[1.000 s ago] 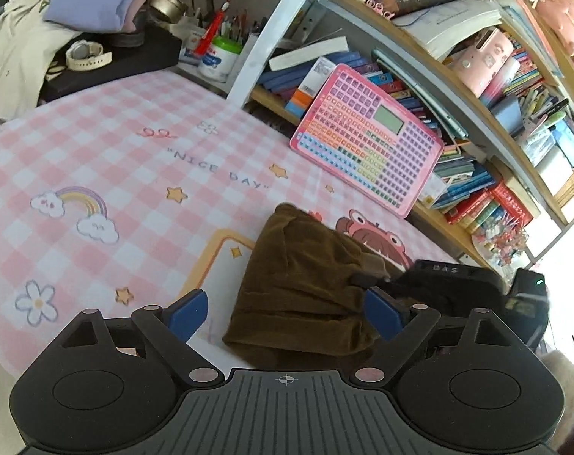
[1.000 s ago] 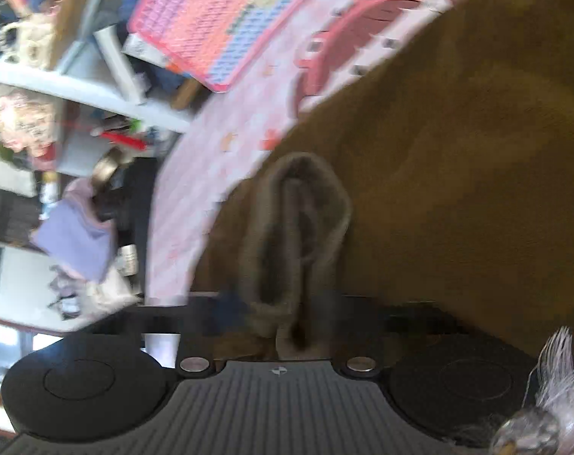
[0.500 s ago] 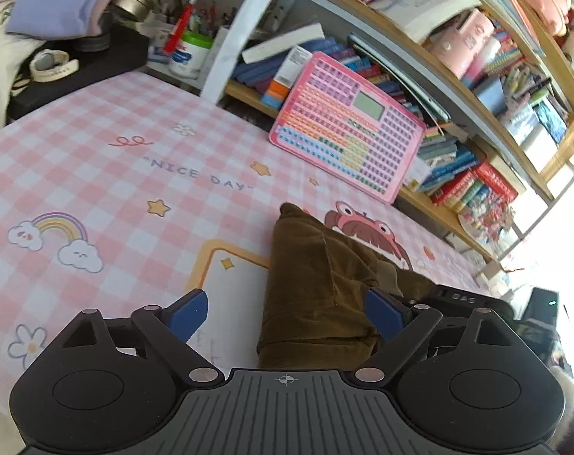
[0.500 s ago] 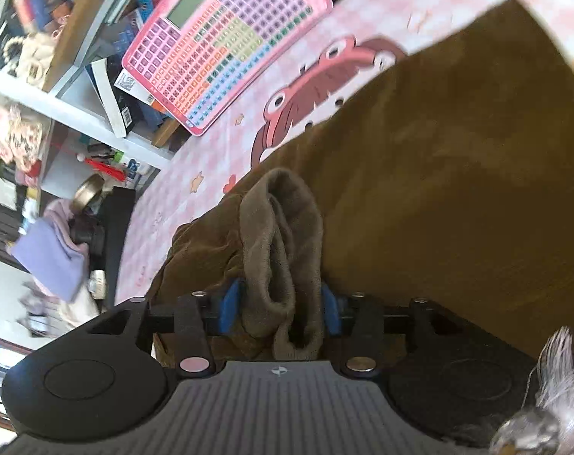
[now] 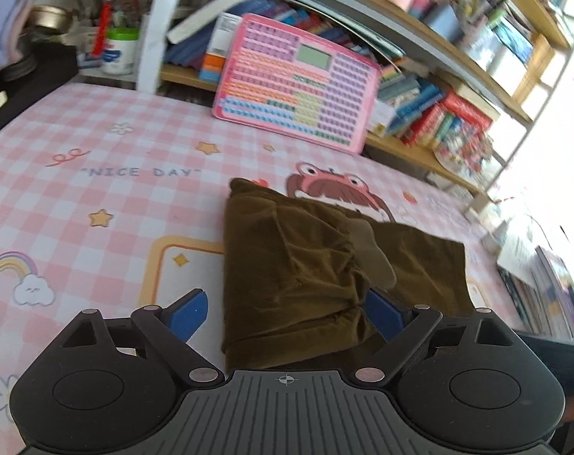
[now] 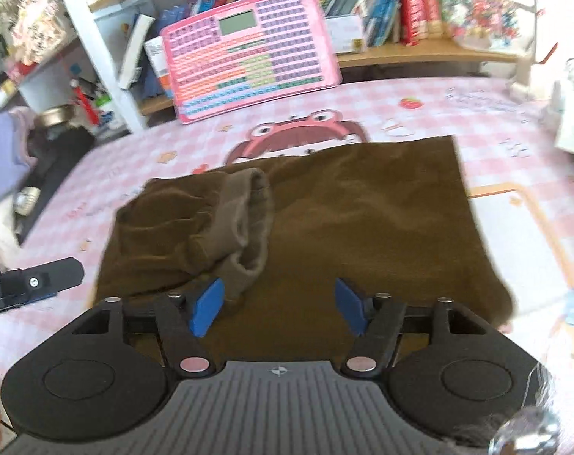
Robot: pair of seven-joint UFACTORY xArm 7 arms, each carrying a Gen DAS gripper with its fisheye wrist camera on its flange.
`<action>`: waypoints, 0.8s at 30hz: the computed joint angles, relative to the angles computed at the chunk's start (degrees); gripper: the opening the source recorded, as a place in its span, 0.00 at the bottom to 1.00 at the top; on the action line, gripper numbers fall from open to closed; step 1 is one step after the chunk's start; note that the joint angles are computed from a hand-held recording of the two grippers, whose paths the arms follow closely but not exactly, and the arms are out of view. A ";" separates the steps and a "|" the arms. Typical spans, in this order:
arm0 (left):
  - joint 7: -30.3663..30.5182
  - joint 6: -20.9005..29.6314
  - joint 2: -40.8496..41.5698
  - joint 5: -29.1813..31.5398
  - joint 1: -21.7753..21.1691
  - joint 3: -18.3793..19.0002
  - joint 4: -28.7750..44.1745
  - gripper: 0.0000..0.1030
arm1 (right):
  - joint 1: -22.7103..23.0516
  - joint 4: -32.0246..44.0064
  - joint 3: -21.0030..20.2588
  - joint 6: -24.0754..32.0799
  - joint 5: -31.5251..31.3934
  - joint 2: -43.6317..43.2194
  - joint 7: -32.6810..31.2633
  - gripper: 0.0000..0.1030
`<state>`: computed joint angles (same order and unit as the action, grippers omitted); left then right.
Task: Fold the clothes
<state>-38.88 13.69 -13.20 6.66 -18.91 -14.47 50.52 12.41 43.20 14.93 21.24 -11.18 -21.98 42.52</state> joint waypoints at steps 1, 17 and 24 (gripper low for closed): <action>1.01 0.23 0.35 -0.40 -0.57 0.26 0.34 0.89 | -1.37 0.21 1.31 1.36 -1.64 -0.54 1.60 0.67; 11.65 5.03 1.74 0.73 -5.01 0.47 2.42 0.90 | -1.50 -1.30 5.74 12.88 -7.91 -7.38 10.85 0.86; 14.71 4.78 2.35 -3.80 -5.82 0.78 2.19 0.90 | -0.63 -2.40 6.05 16.64 -7.81 -9.97 13.35 0.87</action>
<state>-24.17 18.47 -10.85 2.86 -24.72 -13.69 52.71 11.78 40.80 20.98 37.88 -18.99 -31.94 55.87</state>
